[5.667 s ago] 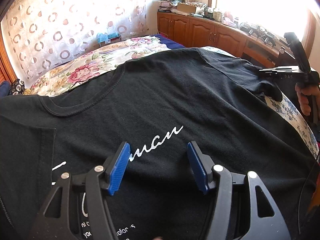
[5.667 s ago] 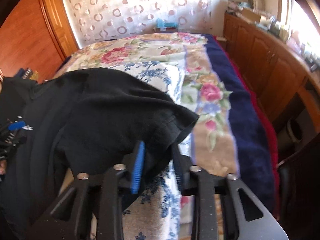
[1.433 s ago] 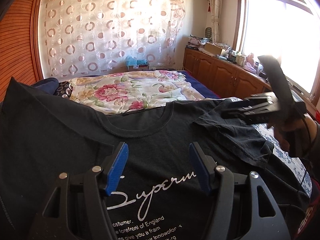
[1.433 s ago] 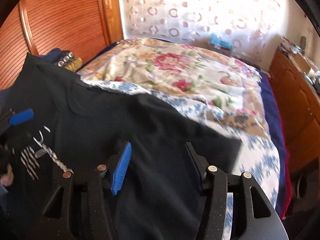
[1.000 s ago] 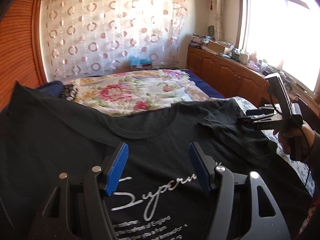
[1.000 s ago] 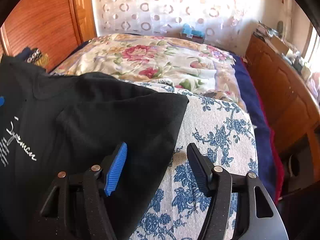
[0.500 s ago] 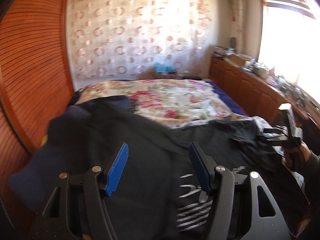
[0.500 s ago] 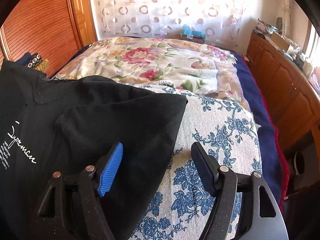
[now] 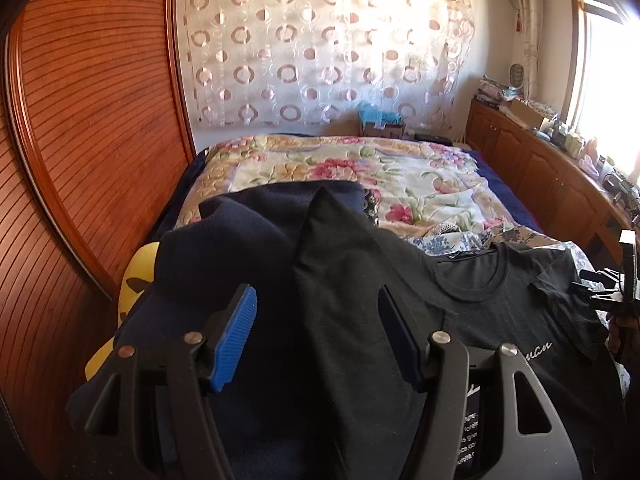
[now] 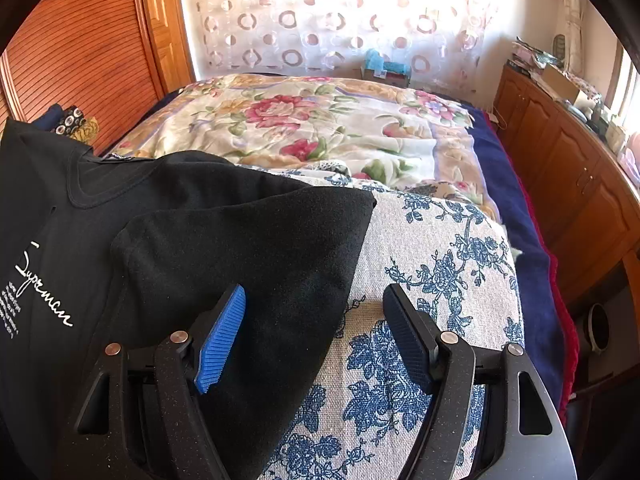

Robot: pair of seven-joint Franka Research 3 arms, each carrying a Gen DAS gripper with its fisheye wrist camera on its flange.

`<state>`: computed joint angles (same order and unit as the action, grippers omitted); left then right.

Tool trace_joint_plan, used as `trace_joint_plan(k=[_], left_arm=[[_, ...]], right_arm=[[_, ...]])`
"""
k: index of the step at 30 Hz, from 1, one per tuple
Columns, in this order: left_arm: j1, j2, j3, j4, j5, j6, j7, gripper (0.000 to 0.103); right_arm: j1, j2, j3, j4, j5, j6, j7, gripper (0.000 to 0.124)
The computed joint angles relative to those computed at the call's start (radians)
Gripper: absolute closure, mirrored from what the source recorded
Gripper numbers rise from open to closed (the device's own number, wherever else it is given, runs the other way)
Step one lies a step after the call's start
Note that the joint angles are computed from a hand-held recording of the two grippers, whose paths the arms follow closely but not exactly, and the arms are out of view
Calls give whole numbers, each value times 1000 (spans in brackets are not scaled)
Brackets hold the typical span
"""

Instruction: Fold small clothes

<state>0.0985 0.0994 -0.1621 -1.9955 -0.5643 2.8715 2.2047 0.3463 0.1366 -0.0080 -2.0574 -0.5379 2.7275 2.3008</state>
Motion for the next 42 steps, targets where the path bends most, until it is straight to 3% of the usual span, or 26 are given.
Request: trace_joint_plan(k=[4,11,14,15,19,21,22,26,28,38,41,42], left_arm=[[17,27,-11,51,-51,-84,67,51],[3,83,0,121,125,-84,-60,57],[14,103,-16,146,153,-97,-67,67],[21,107,-24,153,150,-99,-60,76],[17,128,-22,181,214,-91,-95,84],[27,133,-32,186,223,-92,-88,99],[31,132,-39,185,220,-90,-84,100],[67,83,-95,129,83,-55,37,102],[59,54,-97,99,29,-47,93,102],[-35,-77,-38,-2,-246,-69,350,102],[-73,-110,-6,-37,-301,-75,406,102],[-86,-120,5,-46,-314,-74,416,102]], right_arm=[[0,1,-1,1,1,0,-2,51],[-1,2,-1,3,4,-1,-6,51],[1,2,-1,4,3,-2,-4,51],[1,2,-2,4,1,-4,-2,50],[3,-2,-2,-3,-13,-6,13,49],[1,-2,-1,-3,-13,-6,10,49],[0,-3,-1,-4,-12,-6,9,49],[-2,-3,1,-3,-8,-5,7,48],[-2,-2,1,-3,-5,-4,4,48],[-18,42,-2,50,144,-2,-132,52],[-11,58,-5,79,157,-25,-170,75],[-20,58,5,77,195,-15,-213,93]])
